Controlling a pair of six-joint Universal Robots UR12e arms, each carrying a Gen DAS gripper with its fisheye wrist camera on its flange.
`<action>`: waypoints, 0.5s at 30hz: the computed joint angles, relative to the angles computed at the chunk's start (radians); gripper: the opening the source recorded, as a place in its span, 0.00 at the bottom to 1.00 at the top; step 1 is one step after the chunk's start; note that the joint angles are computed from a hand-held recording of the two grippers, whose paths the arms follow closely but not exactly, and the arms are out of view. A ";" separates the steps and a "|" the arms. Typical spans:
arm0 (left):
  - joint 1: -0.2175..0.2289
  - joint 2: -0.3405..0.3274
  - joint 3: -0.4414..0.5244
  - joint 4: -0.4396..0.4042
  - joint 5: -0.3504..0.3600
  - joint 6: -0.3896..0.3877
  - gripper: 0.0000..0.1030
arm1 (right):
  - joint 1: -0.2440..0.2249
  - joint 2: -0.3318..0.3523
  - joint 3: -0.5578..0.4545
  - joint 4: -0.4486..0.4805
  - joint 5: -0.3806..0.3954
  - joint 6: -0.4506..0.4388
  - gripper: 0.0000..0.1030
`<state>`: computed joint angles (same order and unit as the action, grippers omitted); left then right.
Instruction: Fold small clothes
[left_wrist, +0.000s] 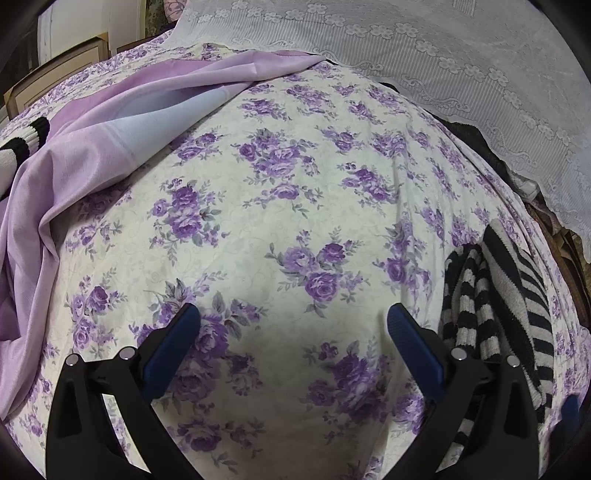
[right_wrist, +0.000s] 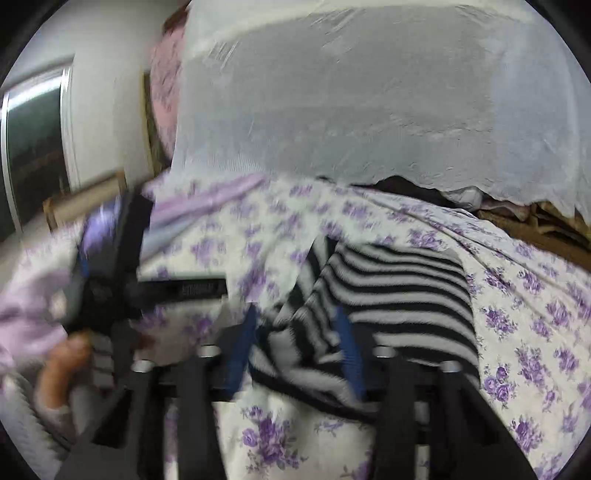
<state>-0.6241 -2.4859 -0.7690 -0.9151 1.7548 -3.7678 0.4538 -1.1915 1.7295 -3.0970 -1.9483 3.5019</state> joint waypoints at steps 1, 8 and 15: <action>-0.001 0.000 0.000 0.000 0.005 0.003 0.96 | -0.010 -0.008 0.013 -0.035 0.021 0.029 0.29; -0.008 0.008 -0.012 0.024 0.024 0.013 0.96 | -0.026 0.023 -0.014 0.164 0.069 0.061 0.10; -0.026 0.030 -0.057 0.170 -0.027 0.113 0.96 | -0.026 0.037 -0.001 0.125 0.089 0.046 0.10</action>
<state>-0.6503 -2.4564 -0.8262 -0.7452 1.7278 -3.6549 0.4282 -1.1549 1.7282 -2.9723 -1.8591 3.5474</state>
